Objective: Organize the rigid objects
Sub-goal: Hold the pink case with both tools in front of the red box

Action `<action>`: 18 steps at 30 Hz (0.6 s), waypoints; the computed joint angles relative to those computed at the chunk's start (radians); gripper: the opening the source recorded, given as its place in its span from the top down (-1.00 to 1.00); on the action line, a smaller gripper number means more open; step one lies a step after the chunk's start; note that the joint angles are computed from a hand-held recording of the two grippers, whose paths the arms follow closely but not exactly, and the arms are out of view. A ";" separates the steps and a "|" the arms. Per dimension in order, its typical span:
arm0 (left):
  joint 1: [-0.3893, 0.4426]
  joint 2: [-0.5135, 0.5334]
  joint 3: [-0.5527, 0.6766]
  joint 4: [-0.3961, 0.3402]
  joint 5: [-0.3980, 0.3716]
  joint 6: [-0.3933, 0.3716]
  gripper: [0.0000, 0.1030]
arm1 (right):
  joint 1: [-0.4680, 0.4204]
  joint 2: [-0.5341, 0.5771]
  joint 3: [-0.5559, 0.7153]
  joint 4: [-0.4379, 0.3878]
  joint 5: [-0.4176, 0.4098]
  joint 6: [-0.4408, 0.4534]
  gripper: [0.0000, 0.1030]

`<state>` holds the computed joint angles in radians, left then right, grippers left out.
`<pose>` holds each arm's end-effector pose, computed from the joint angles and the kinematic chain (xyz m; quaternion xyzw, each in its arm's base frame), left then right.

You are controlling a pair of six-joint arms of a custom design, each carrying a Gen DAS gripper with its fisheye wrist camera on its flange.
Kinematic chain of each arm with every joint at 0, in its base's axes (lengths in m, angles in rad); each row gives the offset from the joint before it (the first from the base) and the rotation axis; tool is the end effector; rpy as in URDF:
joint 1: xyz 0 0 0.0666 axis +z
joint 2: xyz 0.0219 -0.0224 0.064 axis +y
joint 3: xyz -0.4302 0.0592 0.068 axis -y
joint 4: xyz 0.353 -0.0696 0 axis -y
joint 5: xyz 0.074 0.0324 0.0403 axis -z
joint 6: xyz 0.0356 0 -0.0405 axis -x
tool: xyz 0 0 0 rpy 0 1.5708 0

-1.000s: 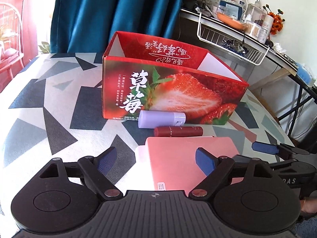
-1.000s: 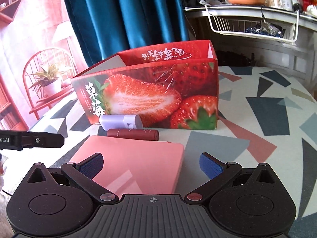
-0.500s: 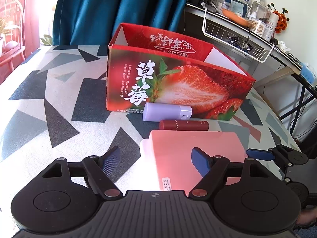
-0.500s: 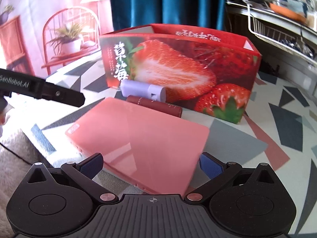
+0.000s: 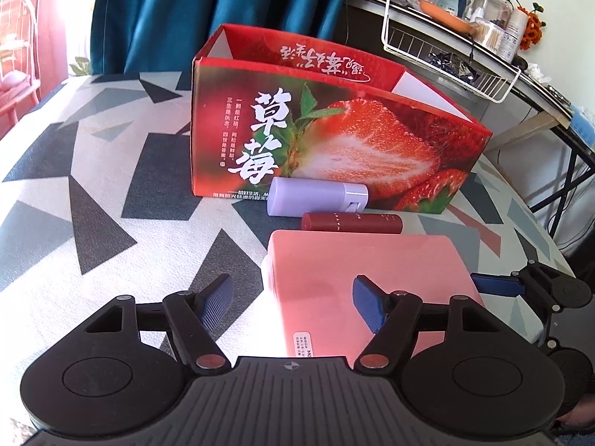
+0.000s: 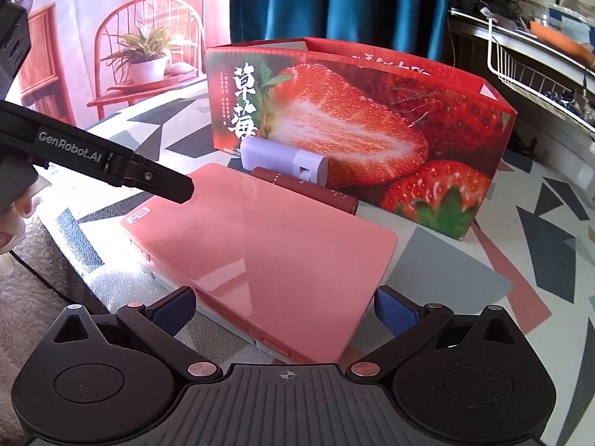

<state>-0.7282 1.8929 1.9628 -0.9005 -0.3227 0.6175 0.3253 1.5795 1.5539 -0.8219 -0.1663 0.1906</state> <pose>0.4903 -0.4226 0.4621 -0.0071 0.9220 -0.1054 0.3725 0.4896 0.1709 0.4692 -0.2662 0.8937 0.1012 0.3466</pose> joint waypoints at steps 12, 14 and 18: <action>-0.007 0.017 0.006 0.007 0.008 -0.043 -0.40 | -0.006 -0.007 -0.008 0.013 -0.032 0.006 -0.77; -0.003 0.013 -0.002 0.011 0.018 -0.030 -0.40 | -0.007 -0.006 -0.007 0.012 -0.035 0.005 -0.77; -0.003 0.008 -0.017 0.032 0.023 -0.037 -0.40 | -0.007 -0.005 -0.006 0.012 -0.034 0.005 -0.77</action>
